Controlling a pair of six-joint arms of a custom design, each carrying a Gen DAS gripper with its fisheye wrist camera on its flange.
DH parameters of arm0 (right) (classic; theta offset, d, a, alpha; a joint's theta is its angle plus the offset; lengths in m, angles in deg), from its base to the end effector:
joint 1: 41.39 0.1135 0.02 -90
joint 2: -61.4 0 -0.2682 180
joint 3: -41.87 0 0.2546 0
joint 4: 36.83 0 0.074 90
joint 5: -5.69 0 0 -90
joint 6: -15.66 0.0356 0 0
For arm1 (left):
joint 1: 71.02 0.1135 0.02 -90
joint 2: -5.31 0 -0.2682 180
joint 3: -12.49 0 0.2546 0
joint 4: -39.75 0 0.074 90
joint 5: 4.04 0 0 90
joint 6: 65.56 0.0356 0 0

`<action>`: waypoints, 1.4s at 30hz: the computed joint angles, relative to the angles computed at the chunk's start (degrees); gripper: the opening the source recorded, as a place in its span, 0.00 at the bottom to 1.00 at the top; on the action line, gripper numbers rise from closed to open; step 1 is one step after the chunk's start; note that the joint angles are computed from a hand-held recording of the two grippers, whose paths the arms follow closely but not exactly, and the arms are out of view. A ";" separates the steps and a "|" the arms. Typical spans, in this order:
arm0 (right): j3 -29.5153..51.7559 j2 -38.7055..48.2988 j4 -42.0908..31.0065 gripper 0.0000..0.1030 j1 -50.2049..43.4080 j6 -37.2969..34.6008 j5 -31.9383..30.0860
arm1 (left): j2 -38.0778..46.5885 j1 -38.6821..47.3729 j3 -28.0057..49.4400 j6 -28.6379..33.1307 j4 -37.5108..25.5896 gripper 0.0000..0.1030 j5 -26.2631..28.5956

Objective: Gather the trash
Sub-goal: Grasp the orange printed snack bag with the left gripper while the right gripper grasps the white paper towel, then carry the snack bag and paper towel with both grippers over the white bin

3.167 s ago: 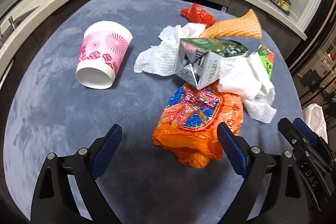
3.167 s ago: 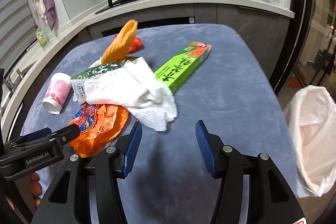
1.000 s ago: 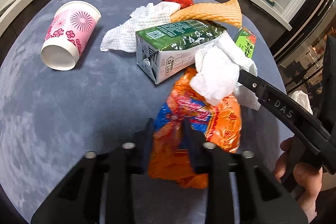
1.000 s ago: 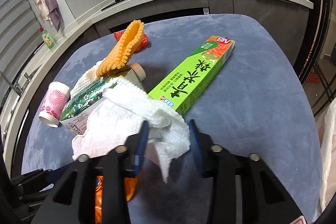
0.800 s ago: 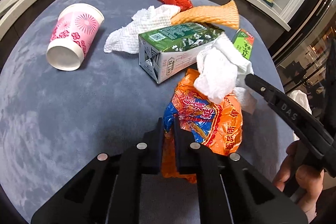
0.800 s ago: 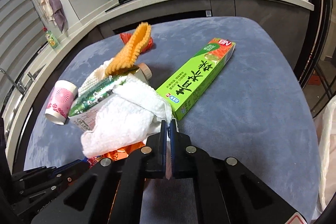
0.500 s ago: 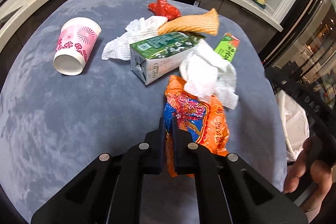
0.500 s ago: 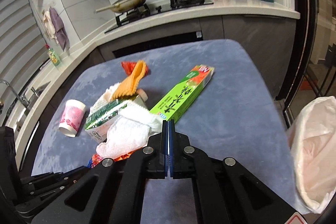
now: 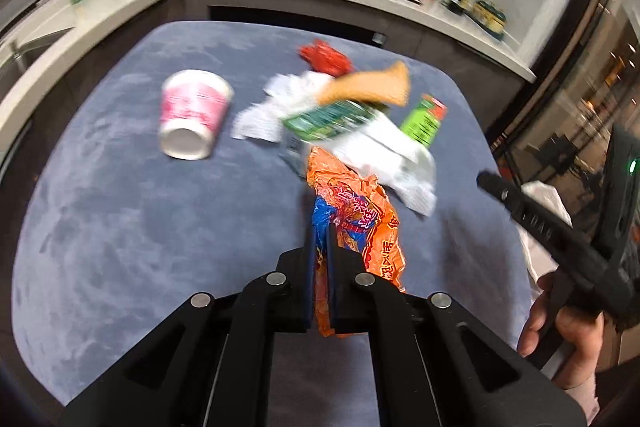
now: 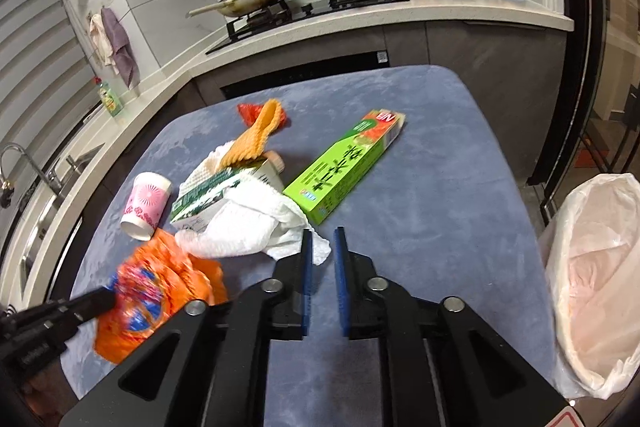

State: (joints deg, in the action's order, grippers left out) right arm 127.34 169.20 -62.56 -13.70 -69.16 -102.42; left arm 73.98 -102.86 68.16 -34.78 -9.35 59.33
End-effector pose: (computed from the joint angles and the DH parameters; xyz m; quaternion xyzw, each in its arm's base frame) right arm 0.3575 0.2001 0.1919 -0.2352 0.8934 0.2409 0.2974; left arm 0.1953 -0.1025 0.2125 -0.2775 0.9044 -0.0108 0.3238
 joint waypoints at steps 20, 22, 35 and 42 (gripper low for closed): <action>14.48 17.64 -1.62 0.61 8.30 5.67 2.12 | -5.45 15.00 -5.18 7.55 2.86 0.04 6.07; 14.89 18.32 -1.75 0.52 8.96 5.40 3.27 | -4.89 14.94 -5.39 7.63 3.56 0.04 6.45; 4.97 7.06 -0.23 0.14 4.32 3.56 2.23 | -0.95 7.52 -1.47 4.93 3.79 0.04 4.31; -1.95 -3.21 0.41 0.14 -3.00 2.66 1.45 | 4.86 -0.44 6.11 3.53 3.46 0.04 0.85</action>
